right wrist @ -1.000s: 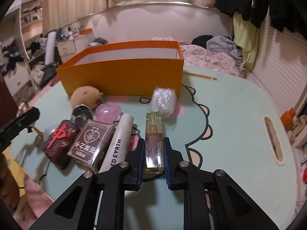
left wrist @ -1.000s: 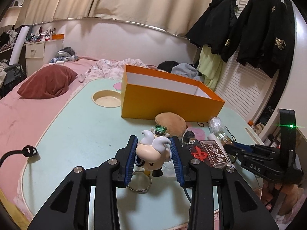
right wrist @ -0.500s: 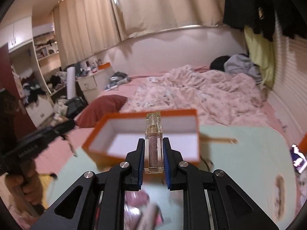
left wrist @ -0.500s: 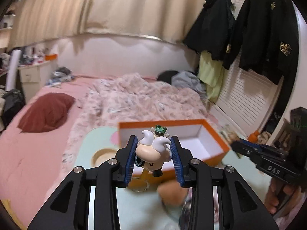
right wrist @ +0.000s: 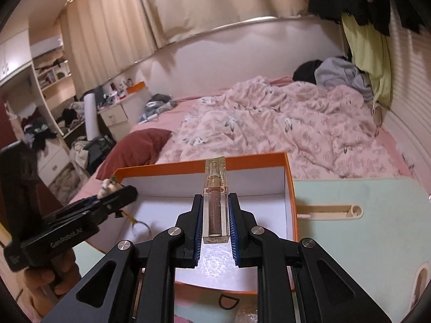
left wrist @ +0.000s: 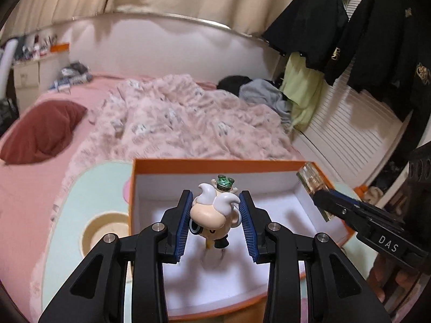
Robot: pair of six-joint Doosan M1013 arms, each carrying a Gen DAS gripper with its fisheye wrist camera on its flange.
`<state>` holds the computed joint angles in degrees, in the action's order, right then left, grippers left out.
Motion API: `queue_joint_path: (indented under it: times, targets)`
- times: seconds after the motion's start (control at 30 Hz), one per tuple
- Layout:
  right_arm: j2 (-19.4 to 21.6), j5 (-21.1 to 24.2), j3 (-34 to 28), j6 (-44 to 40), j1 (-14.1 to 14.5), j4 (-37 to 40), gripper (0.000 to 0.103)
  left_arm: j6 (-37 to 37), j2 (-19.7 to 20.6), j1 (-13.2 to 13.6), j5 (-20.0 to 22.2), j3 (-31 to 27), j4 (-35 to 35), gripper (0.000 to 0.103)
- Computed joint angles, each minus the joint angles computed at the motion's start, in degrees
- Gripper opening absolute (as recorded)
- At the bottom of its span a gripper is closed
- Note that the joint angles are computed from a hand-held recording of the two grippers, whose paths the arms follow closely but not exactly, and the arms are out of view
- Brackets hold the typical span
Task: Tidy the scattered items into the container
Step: 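Carry the bottle into the orange box with the right gripper while the left gripper drops the figurine in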
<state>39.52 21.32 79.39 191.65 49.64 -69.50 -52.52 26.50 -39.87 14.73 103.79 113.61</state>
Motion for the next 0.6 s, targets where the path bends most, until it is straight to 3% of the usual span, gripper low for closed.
queue_joint_path:
  times: [0.03, 0.13, 0.2, 0.23, 0.3, 0.37, 0.4, 0.53, 0.6]
  targets:
    - [-0.05, -0.23, 0.25, 1.68, -0.11, -1.12, 0.017, -1.65, 0.00, -0.25, 1.73, 0.21, 0.88, 0.037]
    - [-0.53, 1.55, 1.72, 12.84, 0.28, -12.38, 0.022, -5.89, -0.45, -0.39, 4.15, 1.00, 4.06, 0.059]
    - [-1.18, 4.90, 3.00, 19.65, 1.03, -20.26, 0.039, -10.48, -0.98, -0.82, 7.57, 2.30, 8.17, 0.065]
    - [-1.41, 6.53, 3.46, 22.29, 1.27, -23.07, 0.048, -11.55, -1.28, -1.57, 11.83, 3.36, 8.47, 0.065]
    - [-1.90, 11.42, 4.58, 27.50, 2.06, -27.64, 0.060, -9.74, -1.44, -3.12, 20.02, 4.55, 5.34, 0.069]
    - [-2.19, 13.96, 5.03, 28.77, 2.32, -27.46, 0.070, -4.89, -1.27, -3.51, 22.44, 4.10, -0.86, 0.070]
    - [-2.32, 13.88, 5.09, 28.62, 2.11, -25.92, 0.070, -4.63, -1.31, -3.03, 21.07, 4.01, -1.72, 0.070]
    - [-2.81, 8.32, 5.98, 31.89, 0.15, -17.87, 0.070, -14.35, -1.02, 0.90, 7.11, 3.36, 4.41, 0.070]
    - [-3.09, 0.06, 6.98, 34.13, -1.48, -16.38, 0.070, -18.13, -0.22, 2.57, -0.61, 1.93, 8.45, 0.070]
